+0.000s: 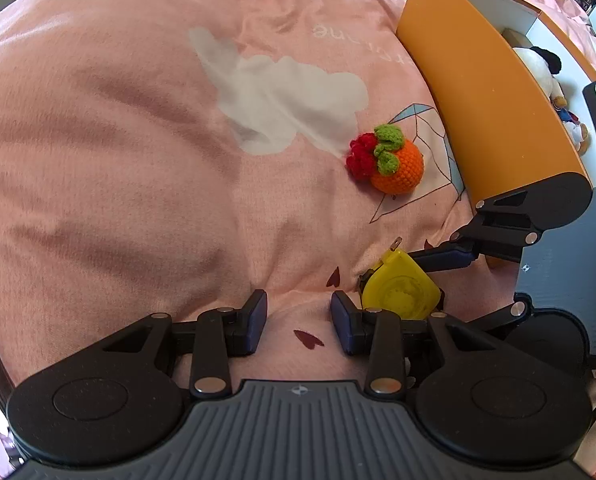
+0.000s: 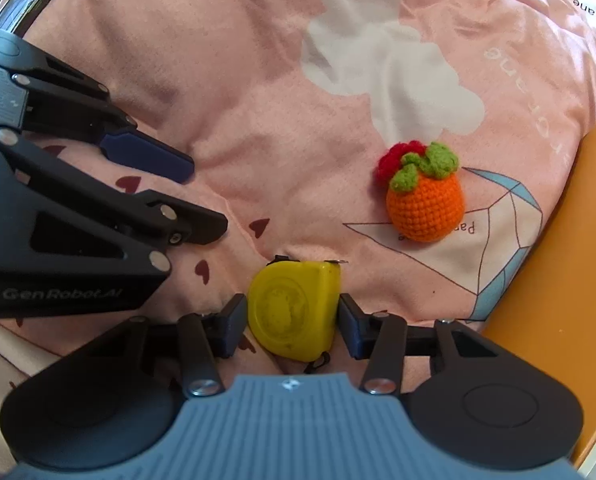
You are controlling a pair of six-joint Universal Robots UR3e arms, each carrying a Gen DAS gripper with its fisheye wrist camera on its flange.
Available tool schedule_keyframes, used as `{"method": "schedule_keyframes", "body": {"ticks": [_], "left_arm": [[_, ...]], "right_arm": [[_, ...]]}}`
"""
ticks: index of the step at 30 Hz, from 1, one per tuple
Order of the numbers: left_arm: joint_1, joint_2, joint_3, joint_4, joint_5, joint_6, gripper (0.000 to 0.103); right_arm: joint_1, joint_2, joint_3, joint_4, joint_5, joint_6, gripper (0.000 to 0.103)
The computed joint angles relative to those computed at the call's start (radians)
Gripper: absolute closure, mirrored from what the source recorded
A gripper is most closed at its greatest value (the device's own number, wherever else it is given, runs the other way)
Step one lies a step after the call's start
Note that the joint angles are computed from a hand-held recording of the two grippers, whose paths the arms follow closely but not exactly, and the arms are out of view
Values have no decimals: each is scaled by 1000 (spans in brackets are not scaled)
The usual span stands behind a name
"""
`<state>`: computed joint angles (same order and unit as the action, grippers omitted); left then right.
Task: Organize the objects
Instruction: 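Grasp the yellow tape measure with the right gripper, then carry the tape measure over the box with the right gripper while the left grasps the crochet fruit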
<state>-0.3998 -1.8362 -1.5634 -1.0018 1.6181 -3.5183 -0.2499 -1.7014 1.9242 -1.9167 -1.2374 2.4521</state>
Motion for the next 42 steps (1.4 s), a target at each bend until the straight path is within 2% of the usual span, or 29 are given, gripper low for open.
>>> {"method": "schedule_keyframes", "body": {"ticks": [1,2,9,11,18,23,28,30,32,34,37,38,40,42], "left_arm": [[2,0,-2,3,-4,0,59],[0,-1,0,0,0,-2,59],[-3,1,2,-2,4,-1,59],[-3,-1,4,-3,5,0,59],[3,2,2,-7,5,-7,61],[3,18,-17,13,4,-5,61],[8,79,-104,155,-7,4,61],[1,104,-124,214,3,22,61],[0,118,-128,260,0,46,61],[-1,113,-119,296,-11,77,60],[-13,71,-72,323,-6,126,55],[-21,52,-47,317,5,137,53],[-38,5,18,283,24,160,47],[-49,-57,100,233,29,177,43]], "right_arm": [[-7,-16,10,-5,7,-4,69],[-26,-33,6,16,32,-14,75],[-82,-79,-20,127,75,-58,80],[-104,-83,-33,178,94,-96,81],[-134,-28,3,156,131,-63,80],[-185,-137,61,151,134,-110,82],[-273,-290,93,196,157,-159,82],[-284,-317,72,209,189,-123,82],[-244,-310,29,184,216,-17,82],[-325,-348,6,250,265,-52,82],[-385,-401,-10,282,316,-24,82],[-417,-379,-46,284,340,-21,82],[-530,-399,-107,411,385,-79,82],[-603,-397,-133,443,391,-91,82]]}}
